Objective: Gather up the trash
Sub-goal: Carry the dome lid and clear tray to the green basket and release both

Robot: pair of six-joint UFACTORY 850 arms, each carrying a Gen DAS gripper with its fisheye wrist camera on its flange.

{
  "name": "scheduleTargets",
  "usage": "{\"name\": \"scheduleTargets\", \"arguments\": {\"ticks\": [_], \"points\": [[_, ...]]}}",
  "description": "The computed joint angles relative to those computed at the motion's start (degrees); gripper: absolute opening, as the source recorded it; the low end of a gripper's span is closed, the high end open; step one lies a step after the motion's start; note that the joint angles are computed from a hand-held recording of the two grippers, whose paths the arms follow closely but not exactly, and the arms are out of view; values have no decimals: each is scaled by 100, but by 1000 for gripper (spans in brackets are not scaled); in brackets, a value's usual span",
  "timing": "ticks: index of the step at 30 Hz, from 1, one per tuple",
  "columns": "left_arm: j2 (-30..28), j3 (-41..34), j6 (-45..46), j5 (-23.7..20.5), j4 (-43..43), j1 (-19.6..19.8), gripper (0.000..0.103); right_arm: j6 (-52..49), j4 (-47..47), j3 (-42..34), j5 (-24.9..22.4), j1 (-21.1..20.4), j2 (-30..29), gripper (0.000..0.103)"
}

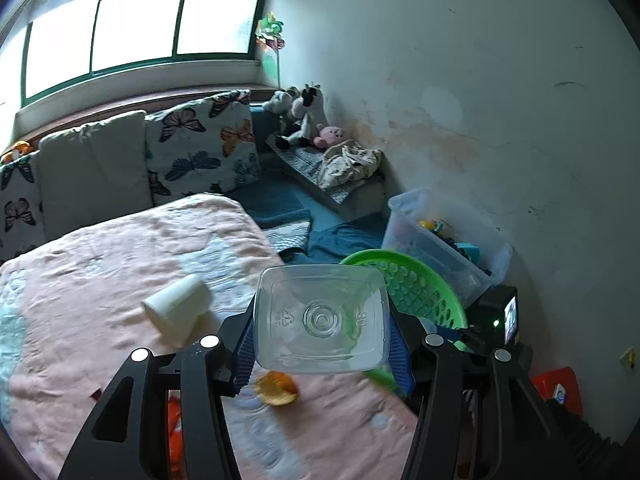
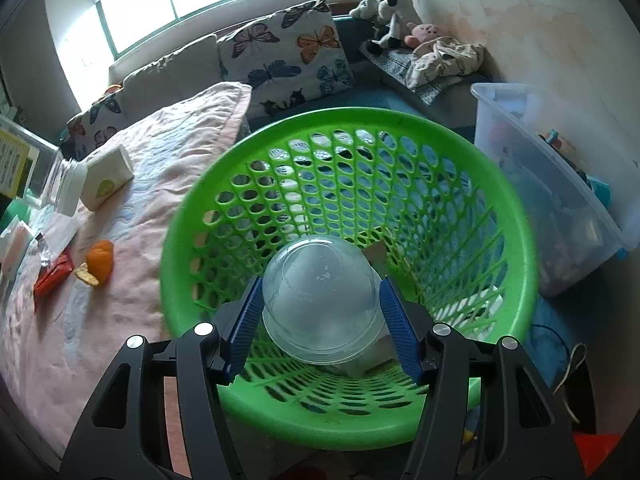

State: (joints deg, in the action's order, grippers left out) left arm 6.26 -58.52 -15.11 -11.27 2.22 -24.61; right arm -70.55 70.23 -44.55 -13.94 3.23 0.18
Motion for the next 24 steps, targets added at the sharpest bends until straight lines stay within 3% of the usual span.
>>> {"name": "scheduleTargets", "arguments": {"ticks": [2,8,24], "points": [[-187,-158,288,-5,-314,-55,53,-135,128,-1,-41,-63,-11,69],[-737,-597,681,-10,-753,-235,53,-652,574,102,-97,-259,116,69],[-2315,-1734,377,-379,-566,-710,53,-1963,1711,704,-390,-811,902,73]]}}
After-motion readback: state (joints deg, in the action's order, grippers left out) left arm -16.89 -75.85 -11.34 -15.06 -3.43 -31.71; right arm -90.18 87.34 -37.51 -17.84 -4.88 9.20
